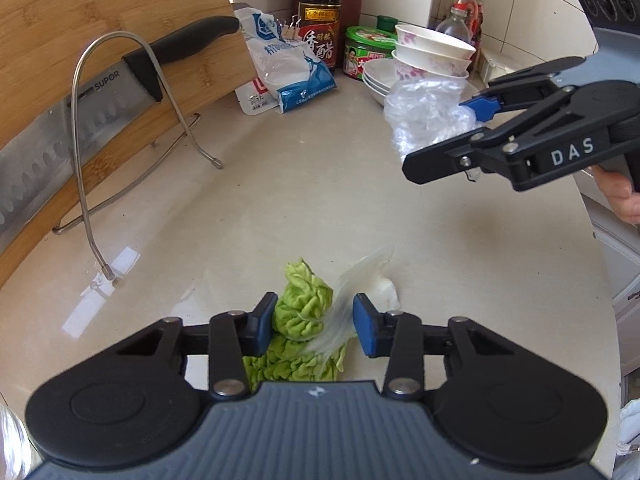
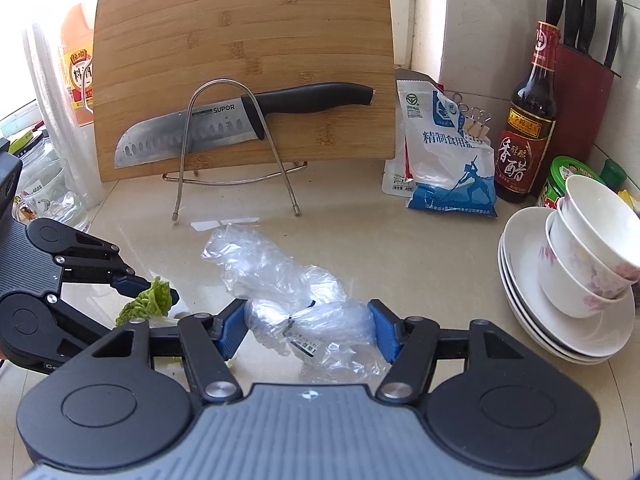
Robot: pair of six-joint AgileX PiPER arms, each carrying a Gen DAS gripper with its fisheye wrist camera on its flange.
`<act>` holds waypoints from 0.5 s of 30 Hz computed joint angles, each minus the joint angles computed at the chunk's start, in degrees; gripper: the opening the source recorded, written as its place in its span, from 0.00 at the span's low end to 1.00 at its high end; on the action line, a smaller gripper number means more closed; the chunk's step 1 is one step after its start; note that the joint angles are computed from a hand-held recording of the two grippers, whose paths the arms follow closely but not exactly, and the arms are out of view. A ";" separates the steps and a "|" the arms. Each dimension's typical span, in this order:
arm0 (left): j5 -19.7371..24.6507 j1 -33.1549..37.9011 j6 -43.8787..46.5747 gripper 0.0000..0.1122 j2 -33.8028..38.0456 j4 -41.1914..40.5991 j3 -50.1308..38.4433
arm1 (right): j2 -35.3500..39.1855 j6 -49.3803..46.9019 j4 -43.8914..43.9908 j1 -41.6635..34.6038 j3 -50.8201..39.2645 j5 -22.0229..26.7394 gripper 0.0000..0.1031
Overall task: Collect trash
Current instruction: 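Grasp the green cabbage leaf with the left tool while the right tool holds the bag, then carry the bag to the bucket and release it with the right tool while the left tool carries the leaf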
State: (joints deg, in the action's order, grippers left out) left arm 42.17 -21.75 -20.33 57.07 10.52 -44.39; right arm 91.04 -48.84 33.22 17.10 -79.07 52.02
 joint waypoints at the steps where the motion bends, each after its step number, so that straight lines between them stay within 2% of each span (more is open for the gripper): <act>1: 0.61 -0.74 -0.62 0.30 -0.49 0.51 -0.14 | -0.25 -0.01 -0.04 -0.11 0.15 -0.06 0.66; 9: 5.32 -5.72 -5.29 0.20 -3.45 2.89 -1.59 | -2.96 -0.25 0.13 -1.38 2.26 0.00 0.66; 15: 10.23 -13.00 -13.07 0.16 -4.81 8.04 -3.11 | -6.29 -1.00 0.34 -3.03 4.87 1.12 0.66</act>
